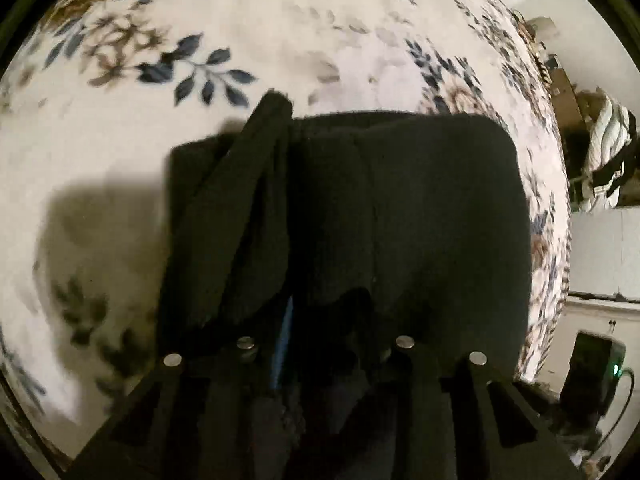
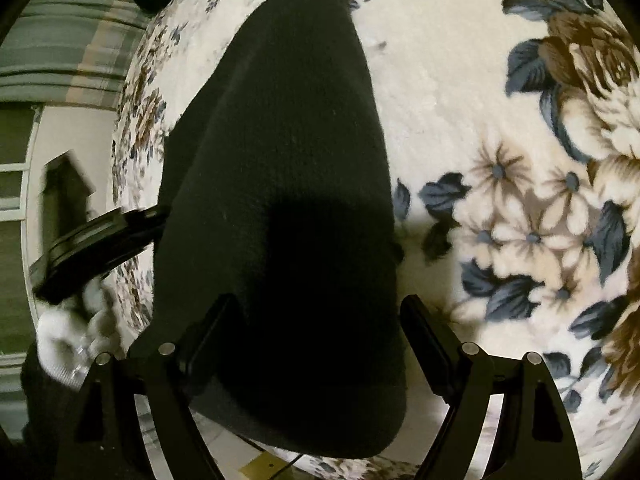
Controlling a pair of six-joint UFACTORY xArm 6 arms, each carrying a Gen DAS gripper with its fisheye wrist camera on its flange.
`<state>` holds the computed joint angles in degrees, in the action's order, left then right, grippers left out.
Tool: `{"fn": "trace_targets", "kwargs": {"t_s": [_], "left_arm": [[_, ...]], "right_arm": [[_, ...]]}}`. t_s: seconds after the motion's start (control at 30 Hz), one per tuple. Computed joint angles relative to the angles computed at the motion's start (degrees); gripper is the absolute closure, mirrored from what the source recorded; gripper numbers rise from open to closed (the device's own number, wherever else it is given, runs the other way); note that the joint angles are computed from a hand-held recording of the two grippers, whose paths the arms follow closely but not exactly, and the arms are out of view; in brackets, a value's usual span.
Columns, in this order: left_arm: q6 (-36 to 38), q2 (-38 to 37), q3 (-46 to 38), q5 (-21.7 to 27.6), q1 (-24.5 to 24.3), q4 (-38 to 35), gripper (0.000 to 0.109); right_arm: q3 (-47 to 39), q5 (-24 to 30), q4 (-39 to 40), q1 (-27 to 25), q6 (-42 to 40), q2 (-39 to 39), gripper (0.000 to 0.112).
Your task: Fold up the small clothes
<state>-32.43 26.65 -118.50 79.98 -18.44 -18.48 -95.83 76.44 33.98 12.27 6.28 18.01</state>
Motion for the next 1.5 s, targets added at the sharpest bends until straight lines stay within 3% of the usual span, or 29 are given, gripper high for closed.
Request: {"fn": "trace_targets", "kwargs": {"t_s": [0.23, 0.4, 0.47, 0.53, 0.6, 0.63, 0.67, 0.8, 0.87, 1.07, 1.17, 1.27, 1.3, 1.37, 1.47, 1.5], "left_arm": [[1.2, -2.9, 7.1, -5.9, 3.1, -9.2, 0.077], [4.1, -10.3, 21.7, -18.4, 4.0, -21.4, 0.055], [3.9, -8.8, 19.6, -17.7, 3.5, -20.7, 0.046], [4.5, -5.2, 13.5, -13.8, 2.3, -17.4, 0.043], [4.3, -1.7, 7.4, -10.8, 0.6, -12.1, 0.052], [4.4, -0.9, 5.8, -10.7, 0.0, -10.2, 0.068], [4.7, -0.9, 5.6, -10.8, 0.0, -9.5, 0.095], [5.0, -5.1, 8.3, -15.9, 0.0, -5.6, 0.096], [6.2, -5.4, 6.9, -15.3, 0.8, -4.8, 0.096], [10.2, 3.0, -5.6, -1.9, 3.6, -2.2, 0.095], [11.1, 4.0, -4.3, -0.1, 4.4, -5.5, 0.093], [11.1, -0.3, 3.0, -3.9, 5.5, -13.0, 0.088], [10.5, -1.9, 5.7, -5.3, 5.8, -15.5, 0.081], [11.2, -5.1, 12.0, -7.1, 6.2, -22.0, 0.080], [11.9, -7.1, 14.4, -6.0, 4.5, -19.8, 0.080], [11.7, -8.1, 15.2, -6.9, 3.9, -18.4, 0.088]], "right_arm": [[0.3, -0.6, 1.9, -0.3, 1.3, 0.5, 0.027], [0.7, -0.3, 2.7, -0.6, 1.2, 0.1, 0.027], [1.1, -0.2, 2.7, -0.9, 0.8, 0.0, 0.027], [1.3, 0.1, 3.0, -1.3, 0.6, 0.0, 0.027], [1.7, -0.3, 3.4, -1.4, 0.9, -0.2, 0.027], [1.8, -0.4, 3.3, -1.3, 1.1, -0.2, 0.027], [1.7, -0.6, 3.0, -1.1, 1.4, -0.2, 0.027], [1.7, -1.2, 2.3, -0.4, 1.8, -0.5, 0.027], [1.6, -0.9, 1.9, -0.2, 1.4, -0.7, 0.027], [0.4, -0.3, 2.1, 0.8, 1.2, -0.6, 0.027], [-3.1, 1.2, -2.3, 2.4, 2.1, 1.1, 0.027], [-6.9, 3.7, -7.0, 3.7, 2.9, 3.1, 0.027], [-7.5, 4.3, -7.3, 3.7, 3.2, 3.5, 0.027], [-7.9, 5.2, -6.6, 3.1, 3.3, 3.8, 0.027], [-5.5, 5.5, -3.2, 1.5, 2.7, 2.9, 0.027], [-3.9, 5.2, -2.2, 1.0, 2.4, 2.1, 0.027]]}}
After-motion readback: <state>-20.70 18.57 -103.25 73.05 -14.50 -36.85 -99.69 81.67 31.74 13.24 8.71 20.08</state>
